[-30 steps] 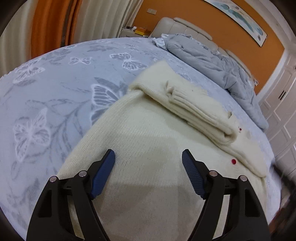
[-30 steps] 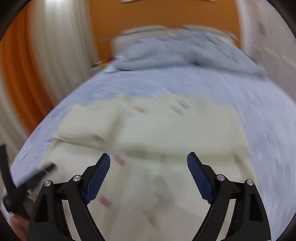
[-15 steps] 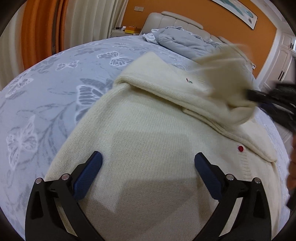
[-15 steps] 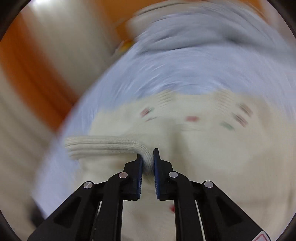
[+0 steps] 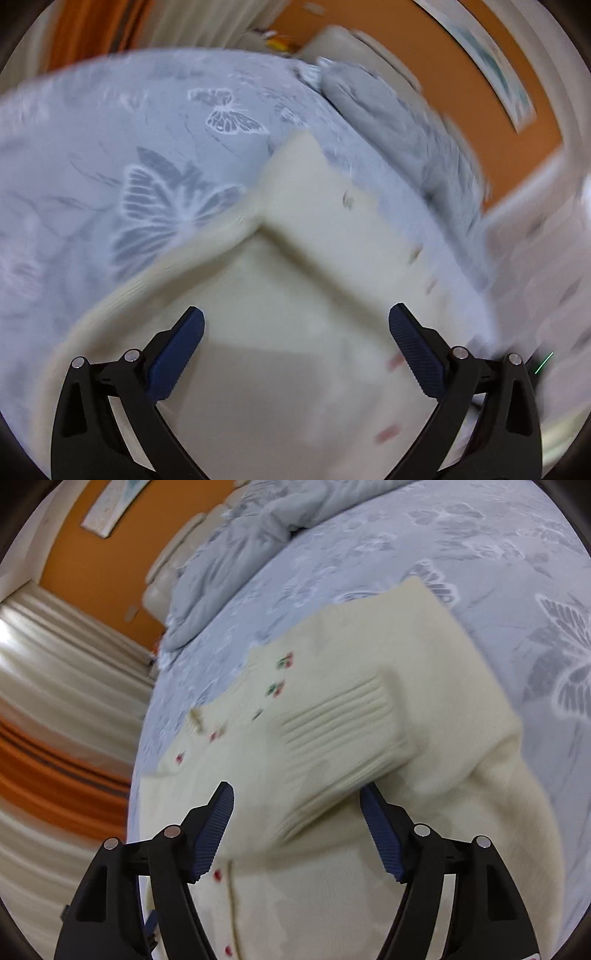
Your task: Fold small clothes
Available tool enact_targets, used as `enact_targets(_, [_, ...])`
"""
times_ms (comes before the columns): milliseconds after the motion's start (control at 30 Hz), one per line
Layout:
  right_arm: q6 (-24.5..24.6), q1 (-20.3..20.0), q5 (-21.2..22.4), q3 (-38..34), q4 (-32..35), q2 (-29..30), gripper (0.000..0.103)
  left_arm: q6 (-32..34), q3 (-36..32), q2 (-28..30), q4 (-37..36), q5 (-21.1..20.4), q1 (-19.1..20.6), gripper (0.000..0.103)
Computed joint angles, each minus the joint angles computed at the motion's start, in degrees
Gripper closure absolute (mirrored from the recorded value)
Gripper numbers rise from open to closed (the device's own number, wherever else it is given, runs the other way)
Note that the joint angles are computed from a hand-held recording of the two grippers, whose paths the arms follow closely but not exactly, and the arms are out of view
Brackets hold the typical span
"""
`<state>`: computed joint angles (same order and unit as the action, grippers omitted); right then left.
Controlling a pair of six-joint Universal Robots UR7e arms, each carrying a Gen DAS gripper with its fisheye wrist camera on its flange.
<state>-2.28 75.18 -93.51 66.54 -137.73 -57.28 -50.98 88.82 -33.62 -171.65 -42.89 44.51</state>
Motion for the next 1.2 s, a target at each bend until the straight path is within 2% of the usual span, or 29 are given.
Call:
enact_targets(67, [2.1, -0.3, -1.1, -1.4, 0.6, 1.2, 0.058, -4.9, -6.4, 1.5, 7.9, -1.5, 2.4, 0.007])
enact_targets(100, [2.0, -0.2, -2.0, -4.3, 3.6, 2.4, 0.092, -7.2, -10.1, 2.5, 13.9, -0.9, 3.3, 0.026])
enact_targets(133, [1.3, -0.1, -0.6, -6.2, 4.7, 3.1, 0.093, -8.4, -13.1, 3.2, 18.9, -0.1, 3.6, 0.073])
enact_targets(167, [0.2, 0.0, 1.5, -5.9, 3.5, 2.5, 0.093, -8.0, -15.9, 4.0, 22.9, 1.5, 3.8, 0.088])
enact_targets(233, [-5.2, 0.4, 6.6, -3.2, -2.1, -0.2, 0.094, -8.1, -17.1, 4.6, 23.7, 5.3, 3.7, 0.087])
enact_targets(267, [-7.7, 0.6, 7.1, -1.7, -4.6, -1.2, 0.095, -7.5, -16.4, 4.8, 22.3, 6.4, 3.9, 0.087])
enact_targets(300, [-9.6, 0.3, 5.3, -1.2, -5.3, -0.9, 0.095, -8.2, -15.9, 5.0, 23.2, 7.0, 4.2, 0.087])
enact_targets(333, [-9.9, 0.2, 2.1, -2.3, -3.6, 0.2, 0.094, -7.6, -14.8, 5.2, 22.1, 6.8, 4.6, 0.088])
enact_targets(367, [-9.8, -1.5, 0.0, -2.7, -0.6, 1.6, 0.094, -4.5, -13.1, 5.4, 18.6, 6.9, 4.7, 0.088])
enact_targets(400, [-8.6, -2.9, 0.3, -1.5, 0.1, 2.0, 0.097, 0.9, -11.4, 6.1, 12.8, 9.2, 4.0, 0.087])
enact_targets(433, [-8.4, -3.8, 3.1, 0.0, -1.7, 0.8, 0.096, 6.2, -10.7, 7.2, 9.3, 11.3, 3.4, 0.087])
enact_targets(500, [-6.9, -4.2, 4.6, 1.0, -1.6, -0.3, 0.094, 10.0, -9.1, 7.2, 2.9, 10.1, 3.5, 0.086])
enact_targets(567, [-6.0, -3.5, 2.1, 3.6, -5.1, -1.7, 0.089, 12.6, -6.2, 6.6, -6.3, 6.3, 4.4, 0.086])
enact_targets(600, [-5.7, -2.5, -1.5, 6.4, -10.1, -3.0, 0.081, 13.3, -5.6, 6.5, -8.2, 5.6, 4.6, 0.086])
enact_targets(633, [-5.4, -1.4, -5.6, 9.2, -16.1, -4.2, 0.079, 14.1, -5.3, 6.6, -9.7, 5.4, 4.6, 0.086])
enact_targets(667, [-5.5, -0.6, -7.4, 10.5, -19.7, -4.6, 0.079, 14.3, -5.6, 6.8, -9.6, 5.8, 4.5, 0.086])
enact_targets(700, [-6.4, 0.5, -6.7, 11.1, -20.9, -4.7, 0.079, 14.5, -5.9, 7.0, -9.1, 6.4, 4.4, 0.086])
enact_targets(733, [-8.4, 1.5, -3.7, 10.9, -19.7, -3.9, 0.079, 14.5, -6.3, 7.2, -8.3, 7.0, 4.3, 0.086])
enact_targets(767, [-9.9, 2.3, -2.9, 9.2, -16.2, -3.0, 0.079, 14.6, -6.4, 7.3, -8.0, 7.2, 4.3, 0.086])
enact_targets(833, [-16.6, 5.7, 0.0, 4.8, -7.9, 1.2, 0.08, 14.5, -6.8, 7.6, -8.1, 7.0, 4.3, 0.086])
enact_targets(867, [-17.9, 6.7, 0.4, 2.7, -5.8, 3.1, 0.08, 14.6, -7.1, 7.7, -7.9, 7.0, 4.4, 0.086])
enact_targets(933, [-20.6, 9.2, -1.4, -1.9, -0.8, 8.3, 0.08, 14.5, -7.0, 7.7, -8.0, 7.0, 4.3, 0.086])
enact_targets(1000, [-21.8, 10.3, -5.1, -5.6, 2.6, 12.0, 0.082, 14.7, -6.4, 7.6, -9.1, 6.6, 4.3, 0.086])
enact_targets(1033, [-21.9, 10.3, -6.6, -7.3, 3.3, 13.1, 0.092, 15.1, -6.1, 7.5, -10.3, 5.8, 4.5, 0.086])
enact_targets(1100, [-21.4, 8.5, -5.6, -9.4, 3.5, 13.4, 0.1, 15.8, -5.8, 7.5, -12.3, 4.5, 5.0, 0.086])
enact_targets(1167, [-19.8, 6.0, -4.2, -9.6, 2.5, 11.7, 0.103, 16.7, -5.7, 7.7, -13.4, 4.3, 5.1, 0.086])
enact_targets(1200, [-18.3, 4.5, -6.4, -9.1, -0.1, 10.1, 0.103, 17.0, -5.8, 7.8, -13.9, 4.1, 5.2, 0.086])
